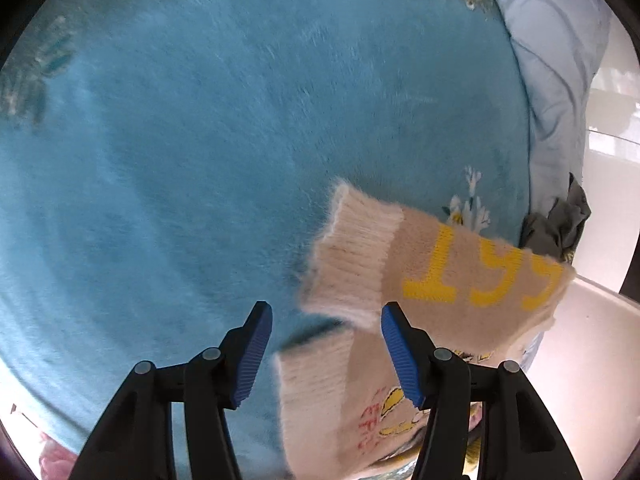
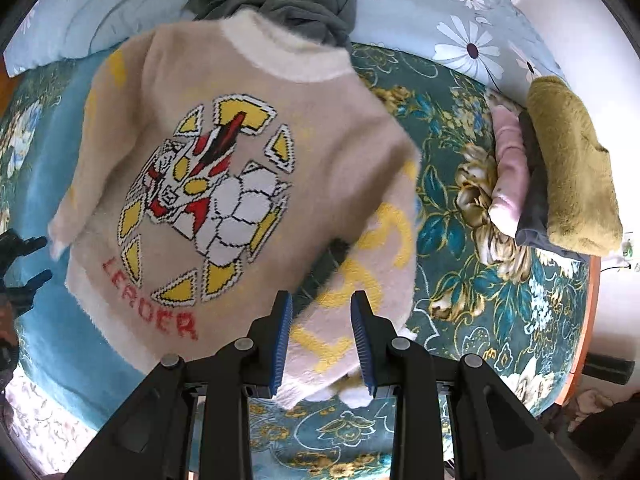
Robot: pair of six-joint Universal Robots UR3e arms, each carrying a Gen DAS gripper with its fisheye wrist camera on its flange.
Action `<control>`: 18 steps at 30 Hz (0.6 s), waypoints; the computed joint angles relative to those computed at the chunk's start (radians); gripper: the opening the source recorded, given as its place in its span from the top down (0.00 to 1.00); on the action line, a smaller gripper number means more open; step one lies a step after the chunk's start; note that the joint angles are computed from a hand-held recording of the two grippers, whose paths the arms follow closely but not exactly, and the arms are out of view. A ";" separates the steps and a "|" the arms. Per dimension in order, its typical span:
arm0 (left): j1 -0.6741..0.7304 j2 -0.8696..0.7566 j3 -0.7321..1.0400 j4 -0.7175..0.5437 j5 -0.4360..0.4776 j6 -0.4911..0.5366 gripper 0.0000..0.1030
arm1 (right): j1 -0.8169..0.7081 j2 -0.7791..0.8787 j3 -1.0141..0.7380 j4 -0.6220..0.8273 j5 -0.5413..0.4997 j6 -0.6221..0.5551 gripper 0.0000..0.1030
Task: Fold clothes
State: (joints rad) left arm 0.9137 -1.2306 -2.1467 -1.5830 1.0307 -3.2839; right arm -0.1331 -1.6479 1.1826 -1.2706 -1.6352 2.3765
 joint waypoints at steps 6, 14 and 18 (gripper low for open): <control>-0.080 -0.058 -0.036 0.132 0.019 -0.140 0.45 | 0.100 0.015 -0.050 0.012 0.010 0.012 0.70; -0.093 -0.042 0.008 0.162 0.015 -0.142 0.91 | 0.134 0.011 -0.056 0.026 0.010 0.005 0.70; -0.056 -0.037 0.088 0.182 0.017 -0.104 0.92 | 0.119 0.012 -0.052 0.027 0.016 0.007 0.70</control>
State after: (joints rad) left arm 0.8574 -1.2679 -2.0588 -1.4011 1.0474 -3.3882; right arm -0.0140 -1.6363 1.1306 -1.2436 -1.6191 2.3835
